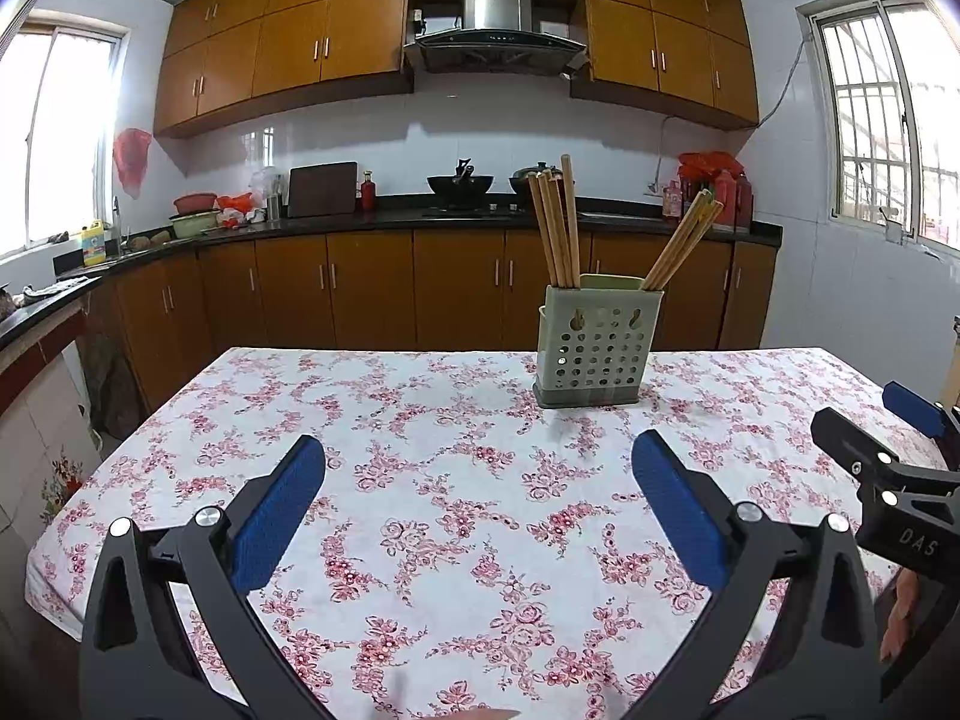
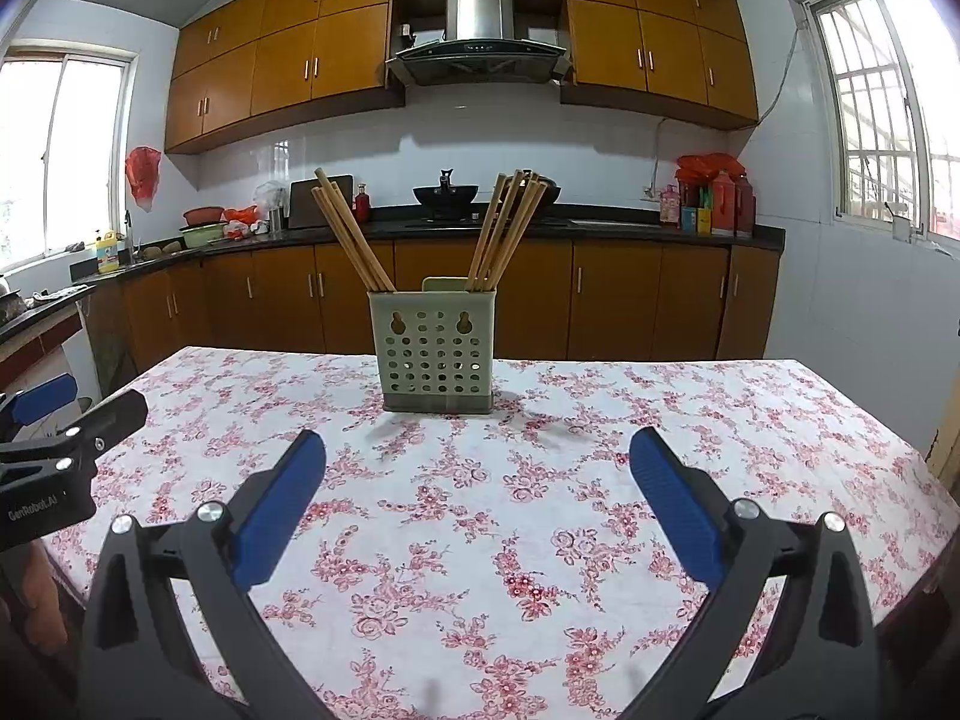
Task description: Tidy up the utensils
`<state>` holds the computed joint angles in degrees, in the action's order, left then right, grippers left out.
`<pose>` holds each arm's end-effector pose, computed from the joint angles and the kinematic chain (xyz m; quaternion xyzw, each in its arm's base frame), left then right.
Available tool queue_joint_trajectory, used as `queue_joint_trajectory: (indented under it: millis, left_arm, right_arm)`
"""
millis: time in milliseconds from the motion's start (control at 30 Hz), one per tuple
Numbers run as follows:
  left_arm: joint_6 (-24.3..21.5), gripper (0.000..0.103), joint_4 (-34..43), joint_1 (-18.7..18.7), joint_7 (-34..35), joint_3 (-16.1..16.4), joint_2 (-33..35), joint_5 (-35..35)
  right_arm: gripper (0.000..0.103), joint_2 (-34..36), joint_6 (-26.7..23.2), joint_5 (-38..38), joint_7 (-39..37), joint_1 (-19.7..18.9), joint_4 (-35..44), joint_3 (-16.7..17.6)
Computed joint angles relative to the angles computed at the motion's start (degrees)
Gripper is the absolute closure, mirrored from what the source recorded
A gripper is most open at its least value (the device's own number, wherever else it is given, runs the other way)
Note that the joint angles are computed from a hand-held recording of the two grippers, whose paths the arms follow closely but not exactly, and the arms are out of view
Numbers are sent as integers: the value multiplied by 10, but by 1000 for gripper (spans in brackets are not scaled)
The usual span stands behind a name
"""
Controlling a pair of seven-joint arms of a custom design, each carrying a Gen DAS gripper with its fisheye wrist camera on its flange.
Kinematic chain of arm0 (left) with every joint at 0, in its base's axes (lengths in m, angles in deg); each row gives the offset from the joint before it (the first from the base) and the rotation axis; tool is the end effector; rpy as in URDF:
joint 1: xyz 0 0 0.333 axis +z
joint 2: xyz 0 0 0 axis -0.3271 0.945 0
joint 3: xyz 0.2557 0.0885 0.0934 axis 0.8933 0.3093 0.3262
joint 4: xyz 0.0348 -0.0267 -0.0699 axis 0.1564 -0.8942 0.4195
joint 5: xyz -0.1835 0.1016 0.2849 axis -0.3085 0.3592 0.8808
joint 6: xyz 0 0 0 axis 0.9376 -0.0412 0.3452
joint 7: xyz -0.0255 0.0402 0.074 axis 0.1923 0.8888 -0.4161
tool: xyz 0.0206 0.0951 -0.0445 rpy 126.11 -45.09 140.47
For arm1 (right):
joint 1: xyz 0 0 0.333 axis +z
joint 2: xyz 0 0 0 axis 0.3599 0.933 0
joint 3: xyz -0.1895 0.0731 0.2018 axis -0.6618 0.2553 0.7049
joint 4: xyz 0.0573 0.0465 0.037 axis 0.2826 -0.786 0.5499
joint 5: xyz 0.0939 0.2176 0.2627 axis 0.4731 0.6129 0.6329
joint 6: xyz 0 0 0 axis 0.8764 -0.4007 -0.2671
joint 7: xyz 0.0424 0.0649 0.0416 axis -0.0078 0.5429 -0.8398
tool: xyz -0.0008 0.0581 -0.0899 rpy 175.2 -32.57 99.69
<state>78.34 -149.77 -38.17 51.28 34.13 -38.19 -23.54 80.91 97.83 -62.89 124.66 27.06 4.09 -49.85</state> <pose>0.6804 -0.2071 0.5653 -0.5934 0.5646 -0.3950 0.4160 0.7131 0.0787 0.5581 -0.6047 0.5424 -0.3824 0.4403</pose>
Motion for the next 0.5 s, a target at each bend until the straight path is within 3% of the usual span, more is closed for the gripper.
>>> queue_joint_trajectory:
  millis: [500]
  left_arm:
    - [-4, 2, 8, -1, 12, -3, 6, -14]
  right_arm:
    - [4, 2, -3, 2, 2, 0, 2, -1]
